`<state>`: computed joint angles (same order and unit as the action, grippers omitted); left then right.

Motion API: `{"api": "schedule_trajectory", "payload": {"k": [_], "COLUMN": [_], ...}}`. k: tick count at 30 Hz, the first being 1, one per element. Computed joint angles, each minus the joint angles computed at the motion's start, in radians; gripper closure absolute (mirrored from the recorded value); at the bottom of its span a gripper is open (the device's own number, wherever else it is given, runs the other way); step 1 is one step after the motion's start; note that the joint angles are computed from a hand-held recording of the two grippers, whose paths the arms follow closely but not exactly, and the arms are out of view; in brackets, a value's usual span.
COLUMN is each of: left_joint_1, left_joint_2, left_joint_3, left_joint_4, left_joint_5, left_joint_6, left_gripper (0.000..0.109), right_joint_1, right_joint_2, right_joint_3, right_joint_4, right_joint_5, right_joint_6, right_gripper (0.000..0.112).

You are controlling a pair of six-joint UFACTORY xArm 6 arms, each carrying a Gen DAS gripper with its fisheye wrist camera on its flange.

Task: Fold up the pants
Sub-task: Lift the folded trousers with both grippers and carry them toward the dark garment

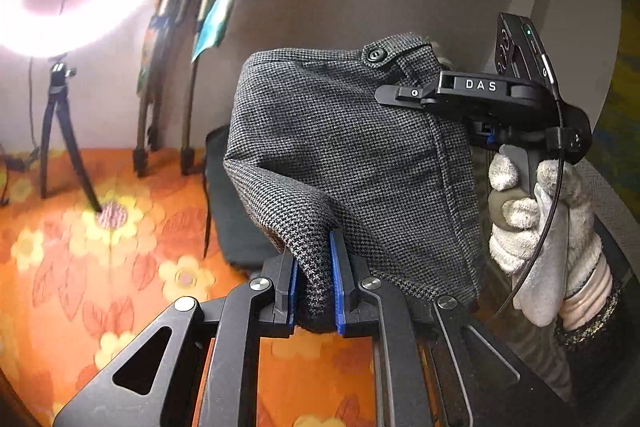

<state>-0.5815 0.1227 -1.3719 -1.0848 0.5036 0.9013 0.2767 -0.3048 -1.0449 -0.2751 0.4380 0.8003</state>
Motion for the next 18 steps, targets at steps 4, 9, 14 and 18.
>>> {"api": "schedule_trajectory", "payload": {"k": [4,9,14,18], "left_joint_1": [-0.009,-0.013,-0.017,-0.024], "left_joint_2": [0.059,0.13,0.187,0.255], "left_joint_3": [-0.09,-0.185,-0.234,-0.285], "left_joint_4": [0.012,0.025,0.028,0.068], "left_joint_5": [-0.01,-0.025,-0.035,-0.047], "left_joint_6": [-0.019,-0.039,-0.057,-0.096], "left_gripper": [0.097,0.097,0.097,0.097], "right_joint_1": [-0.031,-0.063,-0.105,-0.135], "right_joint_2": [0.024,0.072,0.136,0.197], "right_joint_3": [-0.063,-0.142,-0.183,-0.198], "right_joint_4": [0.021,0.028,0.091,0.182], "right_joint_5": [0.017,0.024,-0.013,-0.041], "right_joint_6": [-0.047,-0.104,-0.184,-0.275], "right_gripper": [0.079,0.079,0.079,0.079]}}
